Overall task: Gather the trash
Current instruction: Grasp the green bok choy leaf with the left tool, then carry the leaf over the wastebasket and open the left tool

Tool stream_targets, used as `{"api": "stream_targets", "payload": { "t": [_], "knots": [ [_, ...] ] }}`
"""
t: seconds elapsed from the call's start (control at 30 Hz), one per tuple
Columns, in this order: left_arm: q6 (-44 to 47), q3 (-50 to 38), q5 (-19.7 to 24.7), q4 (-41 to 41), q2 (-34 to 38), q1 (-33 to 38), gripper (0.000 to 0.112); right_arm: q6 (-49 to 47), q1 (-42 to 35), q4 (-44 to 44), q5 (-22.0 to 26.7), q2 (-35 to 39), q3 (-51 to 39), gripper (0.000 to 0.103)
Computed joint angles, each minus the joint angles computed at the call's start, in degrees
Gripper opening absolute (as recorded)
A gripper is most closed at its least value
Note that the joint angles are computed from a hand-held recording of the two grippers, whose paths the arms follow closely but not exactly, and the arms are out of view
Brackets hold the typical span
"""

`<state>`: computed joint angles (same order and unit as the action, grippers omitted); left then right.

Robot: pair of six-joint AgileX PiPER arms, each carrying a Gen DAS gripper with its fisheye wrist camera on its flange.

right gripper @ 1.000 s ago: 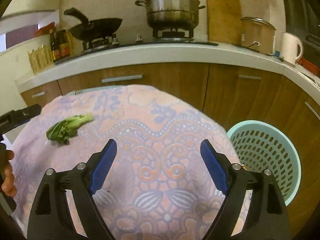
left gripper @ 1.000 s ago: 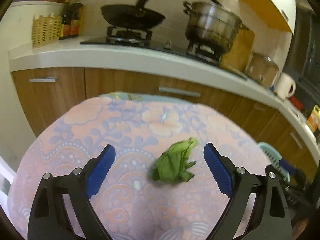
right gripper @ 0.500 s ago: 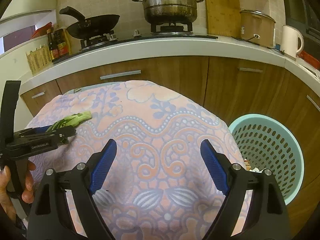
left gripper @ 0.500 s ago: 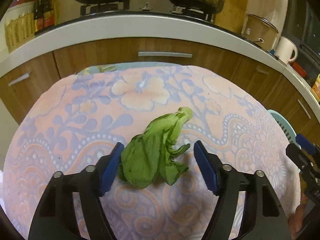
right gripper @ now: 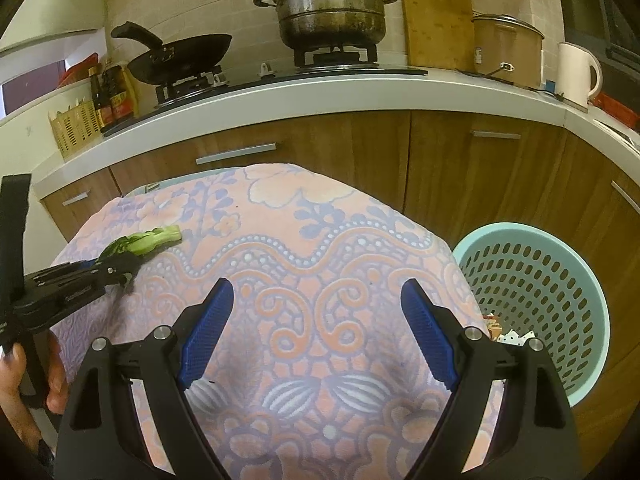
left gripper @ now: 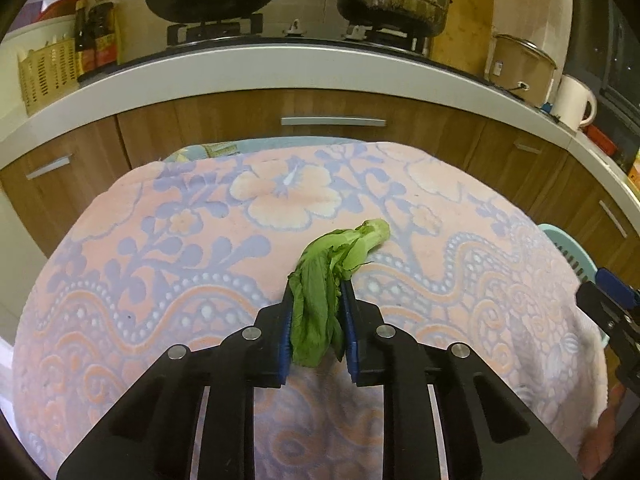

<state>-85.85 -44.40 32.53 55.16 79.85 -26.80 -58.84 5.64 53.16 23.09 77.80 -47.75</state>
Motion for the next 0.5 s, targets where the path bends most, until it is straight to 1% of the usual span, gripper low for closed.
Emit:
{"api": "stream_targets", "payload": {
  "t": [0.1, 0.13, 0.3, 0.5],
  "knots": [
    [-1.67, 0.69, -0.79, 0.53, -1.09, -2.2, 0.018, -1.24, -1.04, 2.08, -0.42, -0.78, 0.69, 0.082],
    [-1.86, 0.5, -0.34, 0.55, -1.38, -3.71, 0.018, -2.57, -2.48, 3.87, 0.99, -0.89, 0.64, 0.082],
    [-2.3, -1.97, 1.58, 0.45, -0.88, -8.7, 0.018, -4.24, -8.92, 5.4, 8.11, -0.36, -0.6, 0.082],
    [-0.94, -9.09, 4.66, 0.08, 3.83, -14.51, 0.018, -8.01, -17.13, 5.88, 10.5, -2.66, -0.63, 0.081]
  ]
}}
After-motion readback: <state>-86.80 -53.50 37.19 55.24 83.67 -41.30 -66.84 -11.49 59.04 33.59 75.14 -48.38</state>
